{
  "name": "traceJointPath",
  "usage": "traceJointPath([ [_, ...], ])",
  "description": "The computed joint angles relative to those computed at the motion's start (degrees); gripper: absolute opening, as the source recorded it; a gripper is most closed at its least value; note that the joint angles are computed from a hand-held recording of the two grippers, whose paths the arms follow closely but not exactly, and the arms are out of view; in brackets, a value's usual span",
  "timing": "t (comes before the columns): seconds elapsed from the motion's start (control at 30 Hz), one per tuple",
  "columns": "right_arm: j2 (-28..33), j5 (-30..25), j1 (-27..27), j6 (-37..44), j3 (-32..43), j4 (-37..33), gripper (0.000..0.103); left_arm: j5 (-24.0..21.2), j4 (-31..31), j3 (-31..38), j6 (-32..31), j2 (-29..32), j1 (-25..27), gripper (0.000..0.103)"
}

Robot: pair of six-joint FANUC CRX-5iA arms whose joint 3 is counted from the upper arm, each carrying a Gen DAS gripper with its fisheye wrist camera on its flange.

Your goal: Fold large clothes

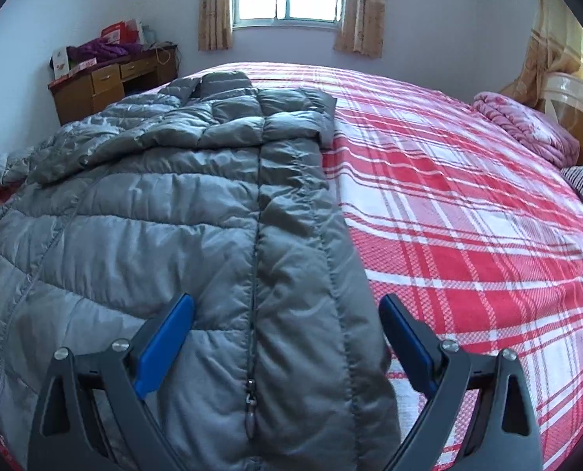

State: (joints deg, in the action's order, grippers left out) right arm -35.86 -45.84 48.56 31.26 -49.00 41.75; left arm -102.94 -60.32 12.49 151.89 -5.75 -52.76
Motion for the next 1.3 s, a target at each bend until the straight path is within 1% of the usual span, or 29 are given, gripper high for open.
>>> traceJointPath([
  [0.07, -0.8, 0.3, -0.3, -1.4, -0.4, 0.6, 0.097, 1.3, -2.1, 4.8, -2.9, 3.6, -1.7, 0.02],
  [0.17, -2.9, 1.1, -1.2, -4.8, -1.4, 2.9, 0.097, 6.0, -2.0, 12.0, -6.6, 9.5, -2.6, 0.019],
  [0.23, -3.7, 0.6, -1.6, -7.7, -1.9, 5.3, 0.097, 9.7, -1.1, 15.9, -8.4, 13.2, -2.9, 0.019],
  [0.3, -4.0, 0.3, -2.5, -8.7, -2.0, 6.3, 0.097, 13.8, 0.5, 20.5, -10.3, 17.4, -2.8, 0.019],
  [0.37, -4.0, 0.0, -3.3, -8.4, -1.4, 5.7, 0.097, 17.8, 2.4, 24.1, -11.8, 20.9, -2.9, 0.02],
  [0.4, -3.9, -0.1, -3.6, -7.9, -1.1, 5.3, 0.097, 18.5, 3.0, 26.6, -12.9, 23.1, -3.1, 0.021],
  [0.43, -3.9, -0.3, -3.7, -7.6, -0.9, 5.1, 0.097, 18.7, 3.5, 29.2, -14.4, 25.4, -3.3, 0.026],
  [0.47, -4.0, -0.5, -3.8, -7.3, -0.8, 5.0, 0.097, 18.0, 4.0, 31.7, -15.9, 27.3, -3.4, 0.033],
  [0.5, -4.0, -0.7, -4.0, -6.8, -0.5, 4.7, 0.097, 16.5, 3.8, 34.4, -16.9, 29.4, -3.8, 0.05],
  [0.53, -4.0, -1.0, -4.1, -6.2, -0.2, 4.2, 0.097, 15.6, 3.2, 35.8, -17.0, 30.6, -4.2, 0.071],
  [0.57, -4.0, -1.1, -4.2, -5.5, 0.0, 3.7, 0.097, 15.1, 2.1, 36.0, -16.3, 31.0, -4.6, 0.081],
  [0.6, -3.7, -1.4, -4.3, -4.1, 0.7, 2.5, 0.097, 14.9, 0.7, 35.3, -15.4, 30.8, -5.1, 0.088],
  [0.67, -3.1, -1.7, -4.3, -2.4, 1.5, 1.4, 0.097, 14.7, -1.4, 32.5, -14.0, 29.4, -5.4, 0.088],
  [0.73, -2.6, -2.1, -4.1, -2.1, 2.0, 1.8, 0.097, 14.6, -0.8, 29.3, -12.6, 27.4, -4.6, 0.089],
  [0.77, -2.2, -2.1, -4.0, -1.8, 2.4, 1.7, 0.097, 14.0, -0.8, 27.0, -10.8, 25.9, -4.2, 0.089],
  [0.9, 0.4, -1.4, -3.3, 0.7, 5.4, -1.6, 0.097, 13.5, -1.0, 20.4, -6.8, 21.4, -2.5, 0.09],
  [0.97, 1.7, -0.5, -2.6, 2.7, 7.4, -4.0, 0.097, 13.9, 0.3, 16.2, -4.4, 18.9, -1.0, 0.09],
  [1.07, 4.3, 1.3, -2.1, 6.1, 11.1, -7.8, 0.097, 11.1, 3.1, 13.3, -3.2, 19.0, 2.0, 0.091],
  [1.17, 8.8, 3.4, -2.8, 9.3, 15.7, -11.1, 0.097, 8.3, 5.4, 10.6, -1.3, 20.0, 4.9, 0.091],
  [1.23, 12.6, 4.4, -3.9, 12.4, 19.3, -14.3, 0.097, 7.3, 6.9, 8.8, 0.4, 20.5, 6.8, 0.091],
  [1.3, 17.2, 4.8, -5.8, 16.4, 24.1, -20.1, 0.095, 7.6, 8.8, 7.6, 1.3, 21.0, 8.4, 0.091],
])
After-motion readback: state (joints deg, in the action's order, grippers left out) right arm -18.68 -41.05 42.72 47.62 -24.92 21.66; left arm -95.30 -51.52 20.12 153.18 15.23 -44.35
